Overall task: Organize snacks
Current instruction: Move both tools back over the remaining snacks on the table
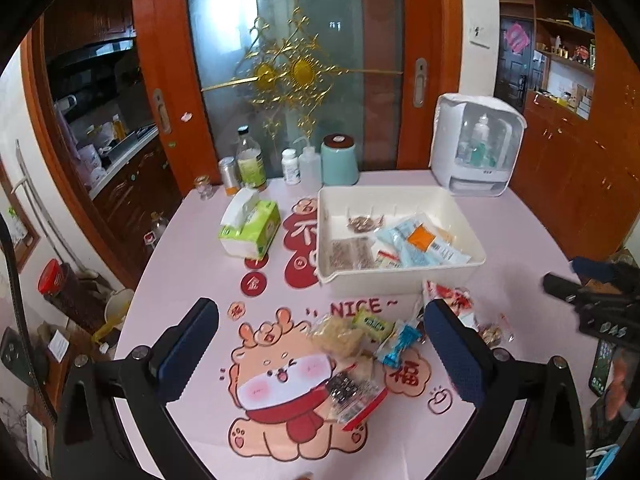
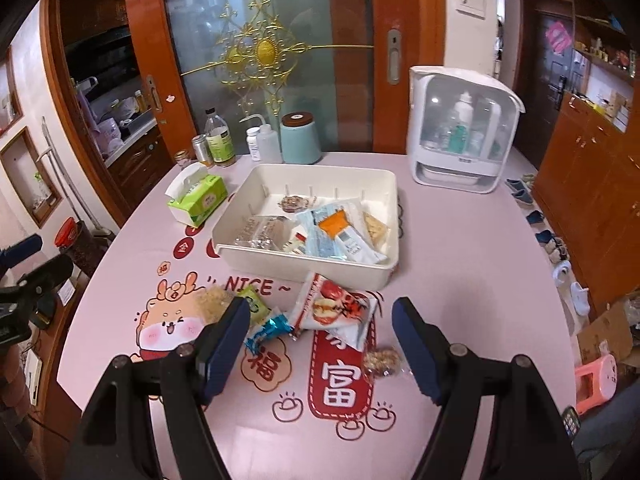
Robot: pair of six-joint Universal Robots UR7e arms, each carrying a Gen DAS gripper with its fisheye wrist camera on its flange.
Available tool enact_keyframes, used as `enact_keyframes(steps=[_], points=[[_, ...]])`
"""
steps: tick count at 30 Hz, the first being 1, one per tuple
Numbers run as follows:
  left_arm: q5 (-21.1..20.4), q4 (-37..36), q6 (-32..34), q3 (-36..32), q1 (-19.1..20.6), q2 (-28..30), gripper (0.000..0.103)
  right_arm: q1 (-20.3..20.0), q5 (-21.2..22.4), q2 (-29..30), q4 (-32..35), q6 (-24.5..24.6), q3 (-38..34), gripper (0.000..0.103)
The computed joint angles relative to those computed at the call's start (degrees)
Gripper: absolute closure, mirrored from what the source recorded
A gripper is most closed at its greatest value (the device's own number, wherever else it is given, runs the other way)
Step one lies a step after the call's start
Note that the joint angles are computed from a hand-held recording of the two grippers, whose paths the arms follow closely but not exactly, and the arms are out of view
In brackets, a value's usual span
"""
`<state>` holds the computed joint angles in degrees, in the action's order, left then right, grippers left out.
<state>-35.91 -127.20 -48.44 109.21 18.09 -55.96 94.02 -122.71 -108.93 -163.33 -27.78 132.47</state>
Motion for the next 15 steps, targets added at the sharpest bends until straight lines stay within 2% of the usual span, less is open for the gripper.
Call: enact_keyframes(steps=[8, 15], points=[[-6.3, -0.6, -2.5, 4.2, 2.8, -1.3, 0.001, -6.3, 3.1, -4.9, 1.3, -1.1, 3.6, 0.029], [-11.3, -2.2, -5.1, 6.6, 6.4, 1.1, 0.001, -13.7, 4.8, -4.5, -1.0, -5.1, 5.7, 0.029]])
